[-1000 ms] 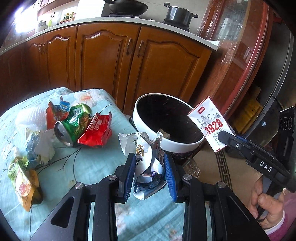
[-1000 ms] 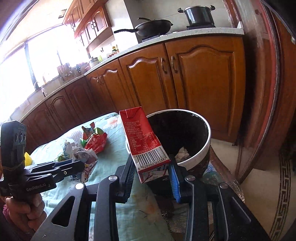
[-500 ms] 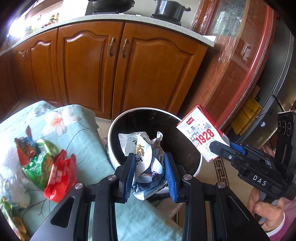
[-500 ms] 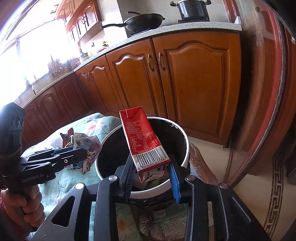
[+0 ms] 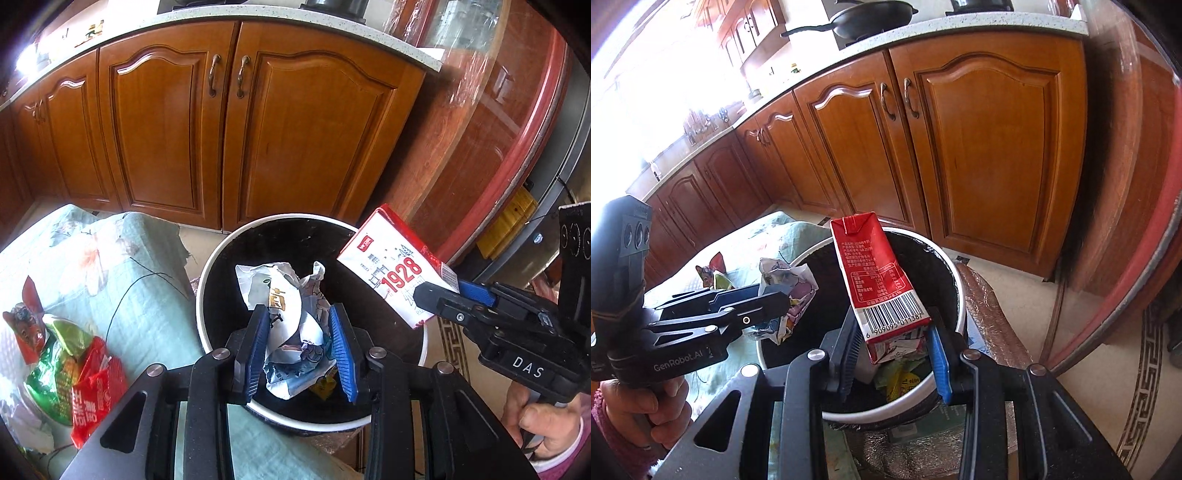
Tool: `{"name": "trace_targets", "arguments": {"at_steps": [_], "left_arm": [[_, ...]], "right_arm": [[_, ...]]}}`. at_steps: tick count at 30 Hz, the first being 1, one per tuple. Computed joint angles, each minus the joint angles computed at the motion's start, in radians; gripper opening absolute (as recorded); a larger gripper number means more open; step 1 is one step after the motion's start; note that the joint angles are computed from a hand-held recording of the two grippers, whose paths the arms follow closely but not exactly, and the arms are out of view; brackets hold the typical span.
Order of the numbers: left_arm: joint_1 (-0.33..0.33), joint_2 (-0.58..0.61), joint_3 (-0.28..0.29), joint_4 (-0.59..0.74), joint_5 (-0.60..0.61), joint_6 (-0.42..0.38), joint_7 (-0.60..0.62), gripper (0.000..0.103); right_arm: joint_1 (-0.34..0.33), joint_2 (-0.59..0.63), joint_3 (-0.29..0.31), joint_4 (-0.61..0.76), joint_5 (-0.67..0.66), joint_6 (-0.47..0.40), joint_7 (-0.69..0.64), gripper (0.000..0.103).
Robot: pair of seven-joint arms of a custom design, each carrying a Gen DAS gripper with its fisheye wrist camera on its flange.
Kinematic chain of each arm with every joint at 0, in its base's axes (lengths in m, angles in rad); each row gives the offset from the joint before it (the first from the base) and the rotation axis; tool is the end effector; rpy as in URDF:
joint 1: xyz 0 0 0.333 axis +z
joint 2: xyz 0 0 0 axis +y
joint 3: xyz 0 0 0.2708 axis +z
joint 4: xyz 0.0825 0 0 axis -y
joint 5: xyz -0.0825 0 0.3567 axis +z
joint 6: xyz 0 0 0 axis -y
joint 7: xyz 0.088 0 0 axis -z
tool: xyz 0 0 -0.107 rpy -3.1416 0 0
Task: Collect trash
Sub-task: 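Carry the foil wrapper and red carton with both tools over the bin, then open both tools to drop the foil wrapper and carton into the bin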
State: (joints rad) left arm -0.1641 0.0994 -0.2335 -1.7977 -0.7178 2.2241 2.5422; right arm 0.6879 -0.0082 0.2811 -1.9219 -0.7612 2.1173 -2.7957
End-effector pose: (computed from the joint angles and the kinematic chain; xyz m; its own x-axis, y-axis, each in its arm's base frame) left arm 0.5405 -0.2447 0.4944 -0.8652 -0.4511 0.2192 -0.4793 0.6149 -0.6262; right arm 0.3405 0.4407 0.4870 -0.4643 -0.8393 -0.2829 -0.6055 0.5339 -0.5903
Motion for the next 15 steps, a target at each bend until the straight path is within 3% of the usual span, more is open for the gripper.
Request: {"name": "trace_targets", "arguments": {"at_steps": [6,8,12,15], "left_arm": [[-0.015,0.033,-0.01,0.035,0.064,0.021,-0.07,0.063],[-0.007,0.035,-0.011,0.036,0.049,0.013,-0.069,0.065],[0.01,0.003,-0.007,-0.002,0.005,0.001,-0.036,0.067],[0.023,-0.053,0.011,-0.08,-0.052,0.01,0.007,0.071]], "right_arm": [[-0.016,-0.006,-0.017,-0.03,0.025,0.063,-0.012,0.039],[-0.022,-0.018,-0.014,-0.047,0.018,0.074,0.01,0.048],[-0.02,-0.036,0.006,-0.059,-0.026,0.054,0.085,0.058],[-0.012,-0.043,0.023,-0.062,-0.071,0.04,0.163,0.075]]}}
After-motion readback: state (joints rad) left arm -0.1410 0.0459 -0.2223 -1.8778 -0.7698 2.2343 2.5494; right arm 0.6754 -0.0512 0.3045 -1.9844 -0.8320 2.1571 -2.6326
